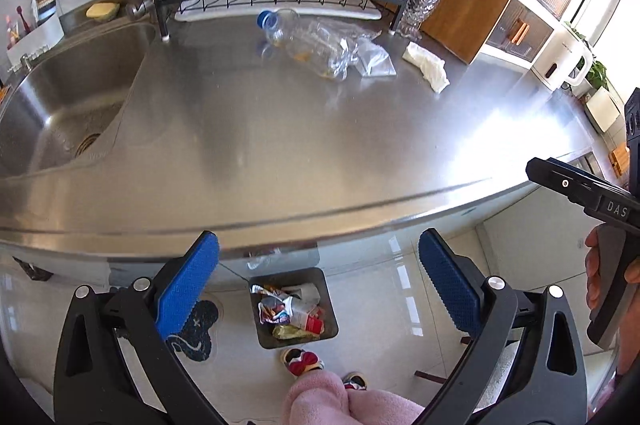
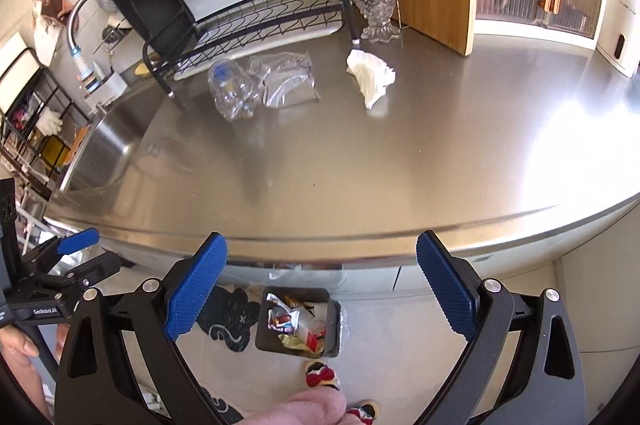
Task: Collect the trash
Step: 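Grasp the clear blue-capped bottle with left tool while right tool grasps crumpled tissue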
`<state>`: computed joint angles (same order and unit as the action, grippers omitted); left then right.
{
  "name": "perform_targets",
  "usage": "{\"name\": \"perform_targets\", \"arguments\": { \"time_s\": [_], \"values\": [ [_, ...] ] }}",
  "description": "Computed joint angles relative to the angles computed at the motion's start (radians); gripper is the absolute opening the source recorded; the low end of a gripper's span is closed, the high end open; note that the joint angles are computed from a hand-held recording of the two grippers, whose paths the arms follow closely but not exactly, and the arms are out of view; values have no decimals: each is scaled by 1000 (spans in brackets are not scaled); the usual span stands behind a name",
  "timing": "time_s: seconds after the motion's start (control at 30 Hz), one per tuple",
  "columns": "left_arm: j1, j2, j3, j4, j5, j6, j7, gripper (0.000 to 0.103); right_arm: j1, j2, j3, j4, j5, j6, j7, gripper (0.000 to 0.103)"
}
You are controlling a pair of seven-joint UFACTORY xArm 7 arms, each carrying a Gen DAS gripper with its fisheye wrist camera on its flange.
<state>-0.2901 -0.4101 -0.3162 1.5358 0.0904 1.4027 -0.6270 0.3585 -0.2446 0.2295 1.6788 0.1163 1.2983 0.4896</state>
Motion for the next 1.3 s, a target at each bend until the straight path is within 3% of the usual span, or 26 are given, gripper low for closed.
{"name": "perform_targets", "arguments": {
  "time_s": [0.33,0.73,0.97,1.2,1.3],
  "values": [
    [14,218,35,229,114,-8,35,95,11,232,-8,244,-132,10,9,96],
    [-16,435,140,387,98,-63,25,95,46,433,-77,401,-191,-10,44,94],
    [-53,619,188,592,102,-40,41,95,53,502,-103,445,-200,-10,61,89],
    [-153,871,265,956,169,153,93,95,67,543,-114,466,-220,-23,80,87],
    [-160,902,292,997,145,200,103,95,63,572,-114,489,-200,-16,64,73]
  ]
}}
